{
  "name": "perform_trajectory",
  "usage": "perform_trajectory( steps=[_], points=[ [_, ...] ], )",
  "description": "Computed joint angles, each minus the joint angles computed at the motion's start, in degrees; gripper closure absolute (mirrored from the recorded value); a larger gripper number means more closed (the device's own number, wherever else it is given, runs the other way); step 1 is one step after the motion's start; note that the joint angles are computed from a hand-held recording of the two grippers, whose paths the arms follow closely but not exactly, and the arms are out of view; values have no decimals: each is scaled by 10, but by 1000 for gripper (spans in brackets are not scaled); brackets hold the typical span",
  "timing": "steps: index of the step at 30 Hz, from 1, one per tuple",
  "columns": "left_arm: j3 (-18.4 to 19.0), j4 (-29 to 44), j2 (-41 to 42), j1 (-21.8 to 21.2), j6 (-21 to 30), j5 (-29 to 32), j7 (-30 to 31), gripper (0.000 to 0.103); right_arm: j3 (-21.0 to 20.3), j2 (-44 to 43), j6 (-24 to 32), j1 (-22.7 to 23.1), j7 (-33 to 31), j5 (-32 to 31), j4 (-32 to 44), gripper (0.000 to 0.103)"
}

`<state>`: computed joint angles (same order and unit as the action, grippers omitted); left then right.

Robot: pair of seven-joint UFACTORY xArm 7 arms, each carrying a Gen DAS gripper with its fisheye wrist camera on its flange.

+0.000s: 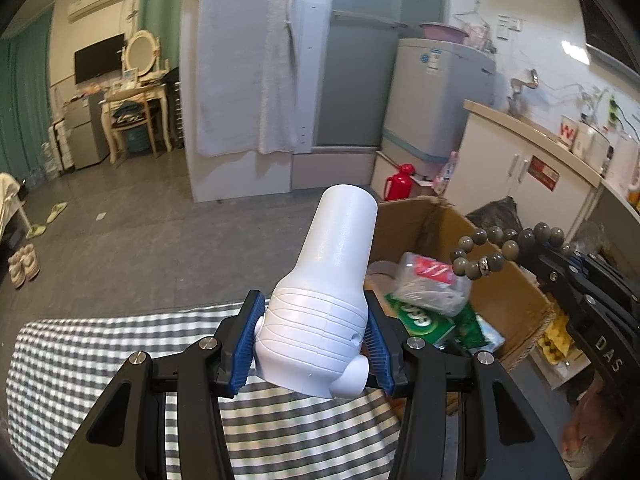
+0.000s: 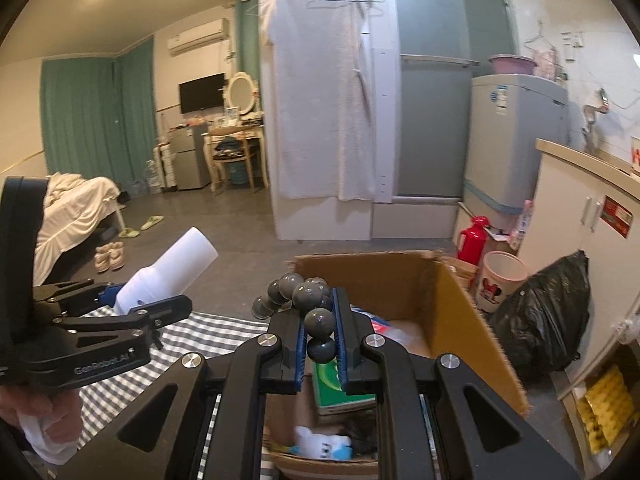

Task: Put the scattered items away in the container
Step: 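Carry the bracelet and white bottle over the cardboard box and lower them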

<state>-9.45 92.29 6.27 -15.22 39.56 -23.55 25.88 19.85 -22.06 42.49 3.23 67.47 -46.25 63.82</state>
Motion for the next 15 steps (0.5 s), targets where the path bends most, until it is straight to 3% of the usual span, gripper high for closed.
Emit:
perform_trajectory(
  steps=[15],
  points=[
    [-24, 33, 28, -38, 17, 11, -10, 53, -12, -58, 27, -35, 8, 48, -83, 92]
  ],
)
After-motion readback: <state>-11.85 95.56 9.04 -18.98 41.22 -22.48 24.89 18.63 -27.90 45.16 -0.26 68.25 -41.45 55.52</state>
